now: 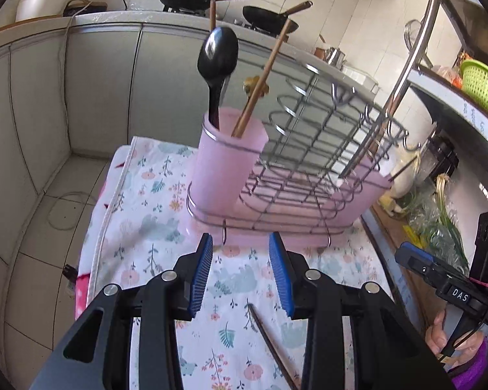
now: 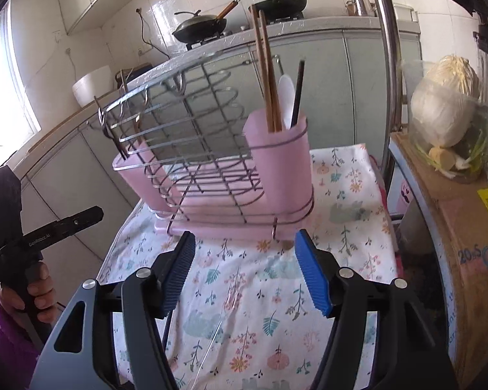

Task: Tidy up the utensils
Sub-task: 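Withdraw both tools from the cup and move them down over the cloth, then grasp the black chopstick with the left tool while the right tool grasps the clear plastic fork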

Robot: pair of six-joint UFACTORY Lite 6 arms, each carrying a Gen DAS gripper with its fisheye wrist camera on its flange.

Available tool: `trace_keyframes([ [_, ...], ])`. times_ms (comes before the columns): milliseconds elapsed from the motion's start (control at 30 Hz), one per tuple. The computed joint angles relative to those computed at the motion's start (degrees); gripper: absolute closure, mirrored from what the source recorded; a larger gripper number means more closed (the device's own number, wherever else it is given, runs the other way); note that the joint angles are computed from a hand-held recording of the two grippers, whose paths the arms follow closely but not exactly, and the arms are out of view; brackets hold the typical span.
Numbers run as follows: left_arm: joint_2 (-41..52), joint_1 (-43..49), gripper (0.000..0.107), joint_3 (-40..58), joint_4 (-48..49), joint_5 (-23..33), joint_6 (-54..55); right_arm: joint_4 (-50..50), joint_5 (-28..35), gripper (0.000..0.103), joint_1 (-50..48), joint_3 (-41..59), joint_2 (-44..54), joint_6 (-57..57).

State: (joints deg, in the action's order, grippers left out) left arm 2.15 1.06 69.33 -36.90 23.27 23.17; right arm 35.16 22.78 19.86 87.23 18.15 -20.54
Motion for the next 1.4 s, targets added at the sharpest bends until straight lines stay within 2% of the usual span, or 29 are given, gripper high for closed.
trace_keyframes([
  [267, -1.8, -4.7, 0.072, -6.8, 3.5, 2.7, -3.2, -1.0, -0.4, 0.039, 2.4, -8.2, -3.8, 0.8],
  [667, -0.8, -12.0, 0.072, -10.4, 13.8, 2.6, -15.2, 3.8, 0.0, 0.039, 2.8, -16.5, -6.4, -3.3],
  [1033, 12.7, -11.4, 0.072, 2.5, 18.8, 10.5, -23.6, 8.7, 3.0, 0.039, 2.1, -16.1, -4.3, -8.4],
  [1100, 15.0, -10.9, 0.072, 4.5, 16.7, 11.7, -22.6, 9.3, 3.0, 0.039, 2.0, -16.1, -3.9, -8.9],
  [1333, 20.5, -11.0, 0.072, 11.0, 18.8, 14.8, -26.7, 8.3, 4.0, 0.039, 2.1, -14.5, -1.7, -7.6],
  [1400, 21.7, -11.3, 0.08, 12.7, 21.3, 15.7, -29.3, 8.2, 4.3, 0.039, 2.2, -13.9, -1.1, -7.4],
])
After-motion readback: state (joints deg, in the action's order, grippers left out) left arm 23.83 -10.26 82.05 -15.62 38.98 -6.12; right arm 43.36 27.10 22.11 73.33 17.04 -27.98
